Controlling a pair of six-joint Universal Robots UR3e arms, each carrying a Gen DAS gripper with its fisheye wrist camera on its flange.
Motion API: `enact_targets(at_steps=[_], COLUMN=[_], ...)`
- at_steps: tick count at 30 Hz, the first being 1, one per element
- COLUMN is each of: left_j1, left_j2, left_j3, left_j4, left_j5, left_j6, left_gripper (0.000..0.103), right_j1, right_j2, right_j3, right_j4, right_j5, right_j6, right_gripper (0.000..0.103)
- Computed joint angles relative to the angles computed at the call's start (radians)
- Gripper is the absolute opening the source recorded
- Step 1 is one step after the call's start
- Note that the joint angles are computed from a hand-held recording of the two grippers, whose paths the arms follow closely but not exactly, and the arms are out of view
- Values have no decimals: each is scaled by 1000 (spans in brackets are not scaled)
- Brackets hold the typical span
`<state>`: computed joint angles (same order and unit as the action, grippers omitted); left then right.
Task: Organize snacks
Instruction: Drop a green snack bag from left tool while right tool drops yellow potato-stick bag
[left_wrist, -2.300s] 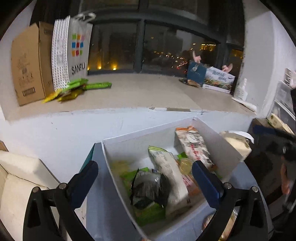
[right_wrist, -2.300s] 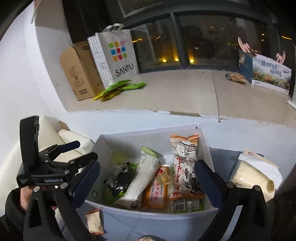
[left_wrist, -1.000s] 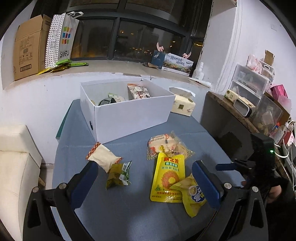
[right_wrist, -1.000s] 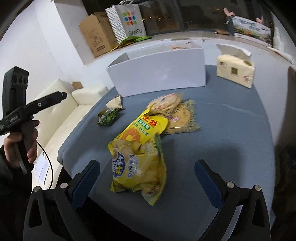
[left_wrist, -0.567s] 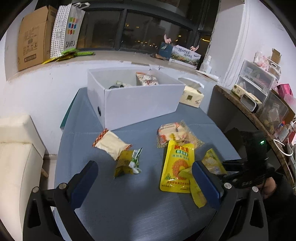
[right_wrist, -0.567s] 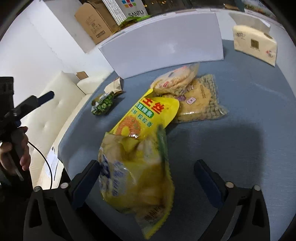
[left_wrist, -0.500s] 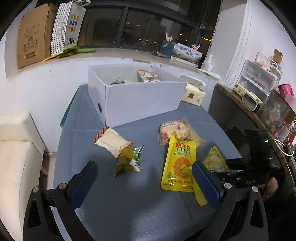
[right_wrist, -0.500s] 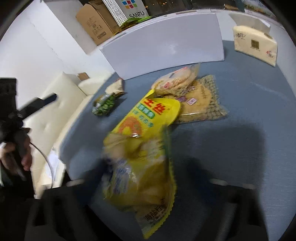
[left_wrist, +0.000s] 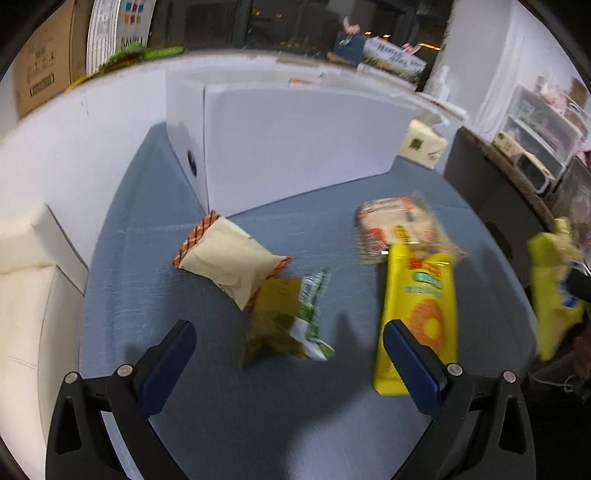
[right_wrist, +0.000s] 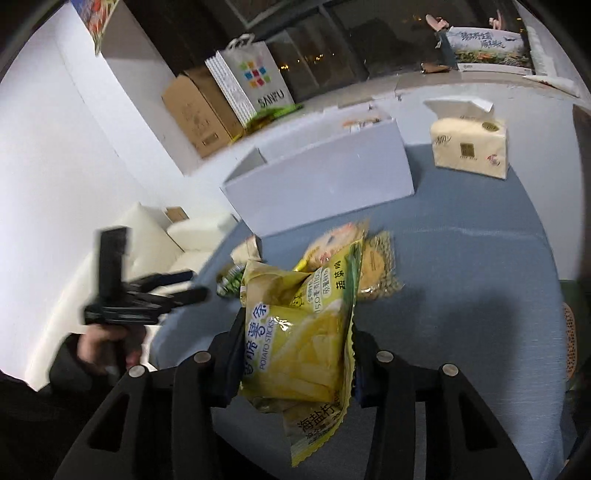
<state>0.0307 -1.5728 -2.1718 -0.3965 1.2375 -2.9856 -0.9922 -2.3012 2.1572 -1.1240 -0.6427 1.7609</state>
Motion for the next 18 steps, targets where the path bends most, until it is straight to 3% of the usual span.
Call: enact_targets(at_steps=[3, 4, 5, 6, 7, 12, 18], left_j1=[10, 14, 16, -4, -6, 34, 102], left_j2=[-68, -79, -91, -94, -89, 38, 217], left_j3=[32, 38, 45, 42, 45, -40, -41], left_j4=[16, 12, 4, 37, 25, 29, -34], left_j5=[-17, -26, -34, 15, 16, -61, -186], left_j6=[-7, -6, -2, -12, -3, 39, 29], left_gripper=[98, 85, 60, 48, 43, 42, 42], right_j1=[-39, -48, -60, -60, -59, -45, 43], right_j2=[-22, -27, -38, -37, -35, -17, 40], right_j3=[-31, -37, -40, -41, -41, -37, -13], right_j4=[85, 106, 127, 127, 121, 101, -74], right_j5=[1, 1, 1, -1, -1, 0, 35], right_j6=[-46, -60, -73, -72, -67, -53, 80], right_gripper=[49, 49, 49, 49, 49, 49, 49])
